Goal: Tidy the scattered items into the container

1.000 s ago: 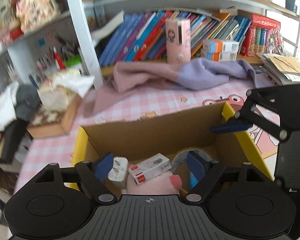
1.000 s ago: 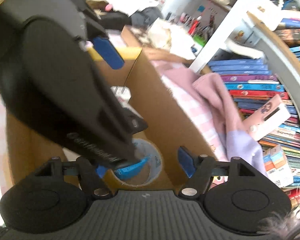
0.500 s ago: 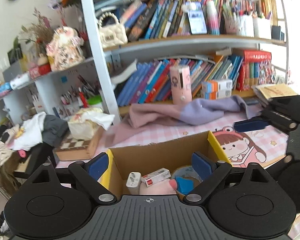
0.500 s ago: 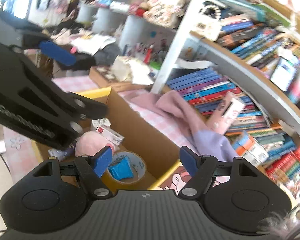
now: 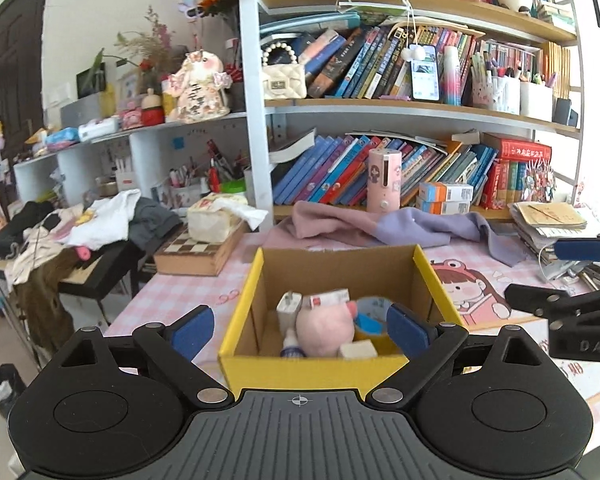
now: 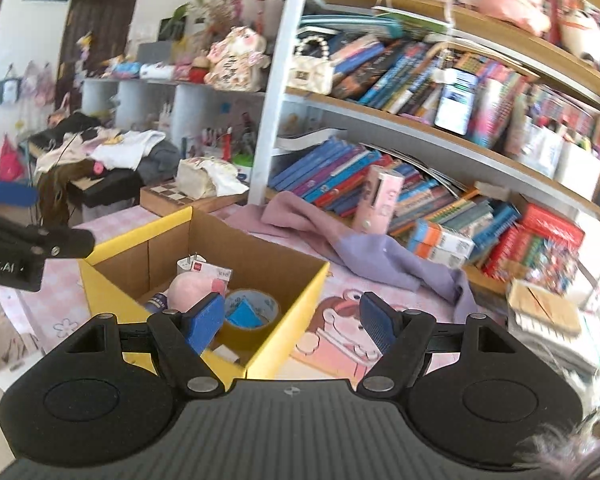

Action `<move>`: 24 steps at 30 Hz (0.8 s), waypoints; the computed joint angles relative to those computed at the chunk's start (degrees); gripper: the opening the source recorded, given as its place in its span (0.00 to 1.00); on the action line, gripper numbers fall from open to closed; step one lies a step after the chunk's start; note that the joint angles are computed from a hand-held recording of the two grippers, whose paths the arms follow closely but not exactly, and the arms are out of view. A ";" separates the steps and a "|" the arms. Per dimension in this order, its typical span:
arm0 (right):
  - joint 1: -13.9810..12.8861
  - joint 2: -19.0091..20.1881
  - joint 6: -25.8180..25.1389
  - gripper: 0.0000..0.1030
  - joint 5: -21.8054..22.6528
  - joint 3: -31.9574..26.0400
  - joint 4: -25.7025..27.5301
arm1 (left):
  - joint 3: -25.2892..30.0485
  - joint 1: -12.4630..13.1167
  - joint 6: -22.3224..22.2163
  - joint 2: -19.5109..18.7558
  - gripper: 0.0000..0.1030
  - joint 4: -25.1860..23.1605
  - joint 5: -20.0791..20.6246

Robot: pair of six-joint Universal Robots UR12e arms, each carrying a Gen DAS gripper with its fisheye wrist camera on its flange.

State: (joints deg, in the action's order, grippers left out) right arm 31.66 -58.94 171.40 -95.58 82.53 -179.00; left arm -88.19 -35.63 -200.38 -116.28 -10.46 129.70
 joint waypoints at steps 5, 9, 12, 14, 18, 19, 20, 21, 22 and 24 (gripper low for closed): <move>0.74 -2.17 2.73 0.72 -2.72 4.25 -2.22 | -2.09 -1.39 -0.67 0.90 0.92 0.55 1.34; 1.16 -3.62 5.14 0.74 -4.87 7.26 -3.81 | -3.02 -2.37 -1.07 1.24 0.92 -0.20 2.18; 1.38 -4.53 6.91 0.75 -6.34 9.13 -3.76 | -3.70 -2.94 -1.47 1.56 0.93 -1.10 2.25; 1.56 -5.07 7.71 0.75 -7.38 10.18 -3.17 | -3.97 -3.22 -1.73 1.69 0.93 -1.71 2.19; 1.76 -6.01 9.22 0.75 -8.52 11.97 -1.85 | -4.21 -3.79 -2.52 1.64 0.93 -2.54 2.30; 1.81 -6.21 9.59 0.75 -8.63 12.37 -1.59 | -4.22 -3.92 -2.77 1.60 0.93 -2.78 2.26; 1.86 -6.37 9.93 0.75 -8.73 12.71 -1.37 | -4.26 -4.05 -2.96 1.57 0.93 -2.95 2.27; 1.92 -6.52 10.33 0.76 -8.85 13.02 -1.14 | -4.30 -4.19 -3.15 1.52 0.93 -3.07 2.34; 1.97 -6.65 10.78 0.76 -8.96 13.29 -0.90 | -4.28 -4.34 -3.41 1.42 0.93 -3.29 2.44; 2.06 -6.90 11.65 0.77 -8.97 13.89 -0.45 | -4.36 -4.53 -4.09 1.33 0.93 -3.95 2.39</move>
State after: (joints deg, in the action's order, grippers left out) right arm 33.73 -65.83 183.06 -104.55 96.43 -179.45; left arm -92.54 -40.16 -204.47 -114.95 -14.41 132.09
